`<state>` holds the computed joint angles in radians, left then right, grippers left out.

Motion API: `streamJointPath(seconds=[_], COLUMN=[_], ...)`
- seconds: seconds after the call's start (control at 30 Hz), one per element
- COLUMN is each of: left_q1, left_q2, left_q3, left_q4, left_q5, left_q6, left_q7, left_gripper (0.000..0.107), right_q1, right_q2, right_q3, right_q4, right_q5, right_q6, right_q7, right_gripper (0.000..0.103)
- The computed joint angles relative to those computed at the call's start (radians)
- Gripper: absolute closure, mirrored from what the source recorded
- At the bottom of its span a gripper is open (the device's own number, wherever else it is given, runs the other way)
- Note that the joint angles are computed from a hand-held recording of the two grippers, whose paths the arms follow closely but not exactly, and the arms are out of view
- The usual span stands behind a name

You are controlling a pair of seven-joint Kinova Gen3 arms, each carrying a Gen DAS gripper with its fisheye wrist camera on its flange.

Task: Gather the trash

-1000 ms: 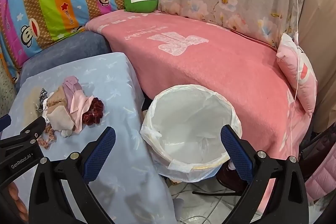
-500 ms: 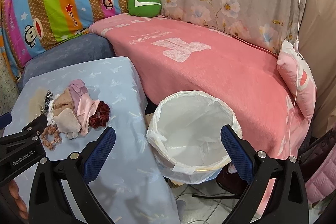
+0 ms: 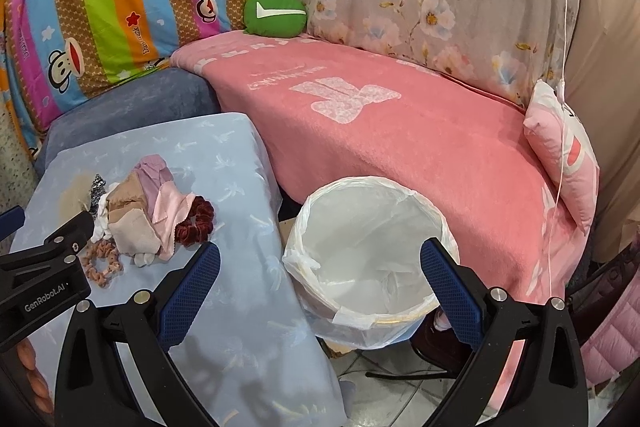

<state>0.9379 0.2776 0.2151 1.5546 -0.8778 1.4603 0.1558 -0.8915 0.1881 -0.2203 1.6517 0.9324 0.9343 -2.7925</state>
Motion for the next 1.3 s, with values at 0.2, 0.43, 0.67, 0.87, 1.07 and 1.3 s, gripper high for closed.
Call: streamJointPath(seconds=[0.2,0.43,0.67,0.87,1.07,1.3], left_q1=[0.005,0.001,0.0,0.0,-0.002,-0.003], left_q2=[0.007,0.0,0.0,0.002,-0.002,-0.004], left_q3=[0.0,0.0,0.002,0.001,0.001,0.003], left_q4=[-0.003,0.008,0.009,0.007,0.01,0.011], left_q5=[-0.006,0.0,0.004,0.005,0.013,0.014], left_q6=[0.004,-0.01,-0.012,-0.011,-0.018,-0.018], left_q7=[-0.002,0.005,0.008,0.007,0.011,0.008], left_gripper=[0.011,0.011,0.011,0.011,0.011,0.011], right_q1=[-0.001,-0.006,-0.01,-0.014,-0.013,-0.013], right_q2=[0.005,0.008,0.01,0.01,0.01,0.01], right_q3=[0.001,0.003,0.003,0.002,0.001,0.001], right_q4=[-0.01,-0.01,-0.009,-0.008,-0.009,-0.009], right_q5=[-0.006,0.003,0.006,0.013,0.013,0.014], right_q6=[0.013,0.02,0.027,0.034,0.038,0.039], right_q7=[0.01,0.013,0.015,0.006,0.007,0.008], right_gripper=[0.006,0.006,0.006,0.006,0.006,0.006])
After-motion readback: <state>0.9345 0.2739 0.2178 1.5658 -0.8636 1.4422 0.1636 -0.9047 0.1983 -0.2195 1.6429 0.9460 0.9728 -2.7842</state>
